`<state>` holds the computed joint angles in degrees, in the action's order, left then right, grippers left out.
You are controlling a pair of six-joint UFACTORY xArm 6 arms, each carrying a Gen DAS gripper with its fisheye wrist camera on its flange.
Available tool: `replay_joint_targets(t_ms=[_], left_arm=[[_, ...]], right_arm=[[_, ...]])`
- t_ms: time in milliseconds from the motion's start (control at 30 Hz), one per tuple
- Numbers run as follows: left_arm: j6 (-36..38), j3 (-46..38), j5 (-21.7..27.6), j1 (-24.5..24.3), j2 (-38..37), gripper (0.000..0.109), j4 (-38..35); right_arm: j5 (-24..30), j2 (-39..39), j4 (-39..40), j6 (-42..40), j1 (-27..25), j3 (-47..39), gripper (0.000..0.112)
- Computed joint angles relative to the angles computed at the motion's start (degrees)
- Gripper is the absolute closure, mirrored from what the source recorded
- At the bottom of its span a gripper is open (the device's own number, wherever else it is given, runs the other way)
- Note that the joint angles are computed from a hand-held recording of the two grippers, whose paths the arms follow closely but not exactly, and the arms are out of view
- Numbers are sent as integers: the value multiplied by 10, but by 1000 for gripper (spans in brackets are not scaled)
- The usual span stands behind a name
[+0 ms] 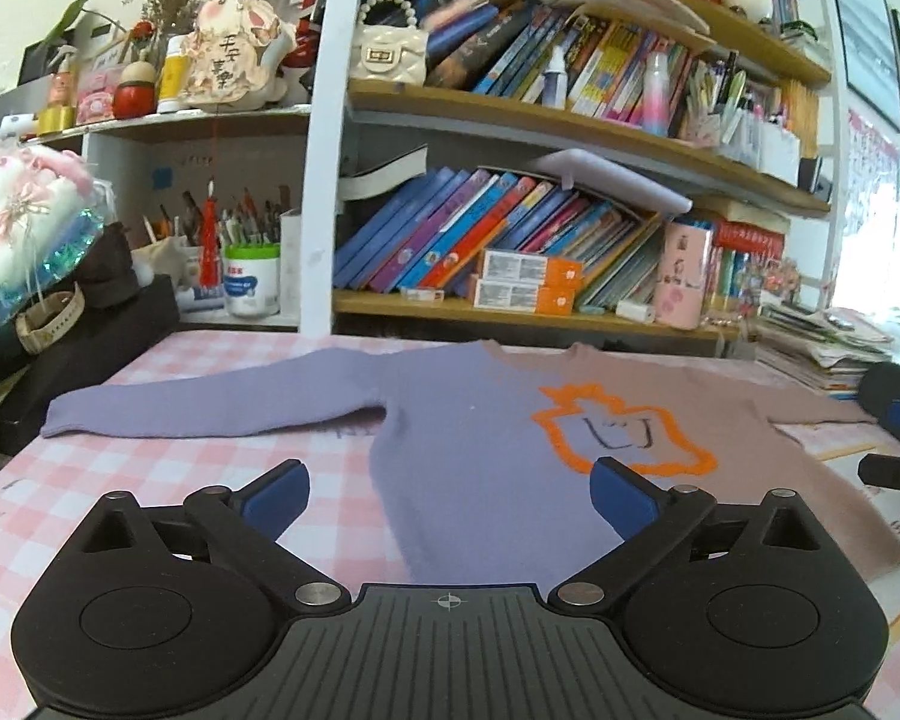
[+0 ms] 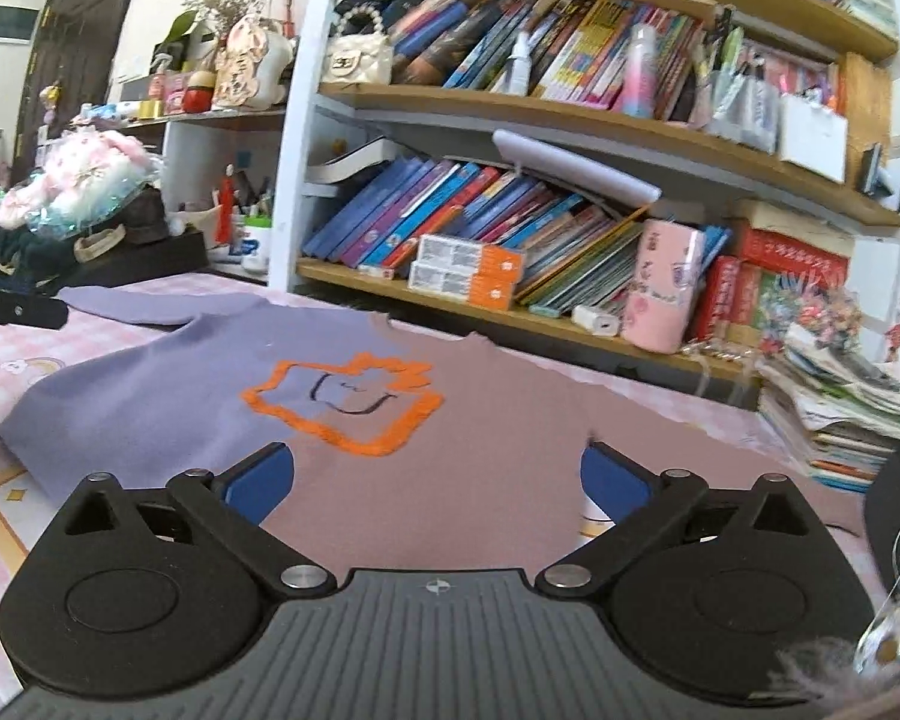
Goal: Fold clothes
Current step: 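Move the open left gripper to the lavender sleeve cuff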
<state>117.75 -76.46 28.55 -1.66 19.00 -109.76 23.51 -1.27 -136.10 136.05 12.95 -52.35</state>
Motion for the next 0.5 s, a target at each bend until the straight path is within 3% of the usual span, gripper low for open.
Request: replay_joint_targets(t_ms=[200,500], left_arm=[[32,-4,-31,-2,3,6,-35],[36,-30,-85,-16,19,6,-37]], right_arm=[[-64,62,-97,80,-8,-87,9],[-136,165,-337,313,-2,-245,9]])
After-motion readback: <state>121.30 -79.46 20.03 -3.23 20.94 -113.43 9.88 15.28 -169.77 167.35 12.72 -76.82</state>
